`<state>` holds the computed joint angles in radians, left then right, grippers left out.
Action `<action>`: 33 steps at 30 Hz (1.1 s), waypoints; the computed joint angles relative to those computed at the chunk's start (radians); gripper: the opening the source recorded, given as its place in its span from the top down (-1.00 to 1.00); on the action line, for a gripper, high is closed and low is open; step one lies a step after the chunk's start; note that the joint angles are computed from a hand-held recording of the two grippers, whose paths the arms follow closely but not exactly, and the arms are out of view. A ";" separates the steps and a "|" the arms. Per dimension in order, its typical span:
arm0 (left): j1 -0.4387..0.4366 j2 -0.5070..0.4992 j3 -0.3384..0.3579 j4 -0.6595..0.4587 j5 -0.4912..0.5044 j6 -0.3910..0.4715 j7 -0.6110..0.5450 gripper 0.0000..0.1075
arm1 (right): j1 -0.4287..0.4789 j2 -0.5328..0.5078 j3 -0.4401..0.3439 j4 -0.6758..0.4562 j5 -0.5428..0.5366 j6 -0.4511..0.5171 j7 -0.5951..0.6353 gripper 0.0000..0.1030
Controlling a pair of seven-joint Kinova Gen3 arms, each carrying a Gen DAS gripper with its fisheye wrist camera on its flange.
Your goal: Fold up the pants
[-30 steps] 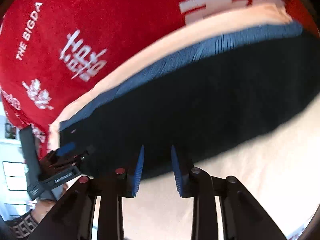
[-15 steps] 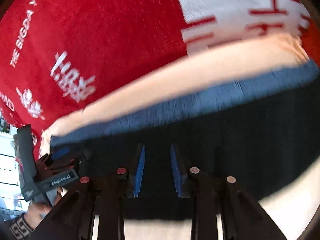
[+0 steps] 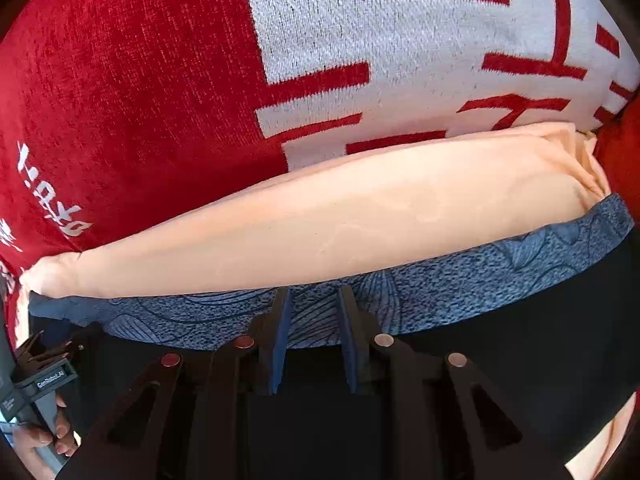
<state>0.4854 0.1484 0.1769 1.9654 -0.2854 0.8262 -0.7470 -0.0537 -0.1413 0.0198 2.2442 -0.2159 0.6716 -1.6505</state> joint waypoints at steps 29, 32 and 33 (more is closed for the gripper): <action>-0.299 -0.632 -0.340 0.309 0.066 0.214 -0.495 -0.92 | -0.593 0.682 -0.271 -0.838 -0.209 0.173 0.081 -0.08; -0.331 -0.654 -0.346 0.324 0.089 0.197 -0.536 -0.92 | -0.607 0.778 -0.310 -0.948 -0.130 0.239 0.020 0.22; -0.334 -0.648 -0.352 0.325 0.100 0.185 -0.543 -0.92 | -0.587 0.805 -0.344 -0.969 -0.128 0.253 0.012 0.56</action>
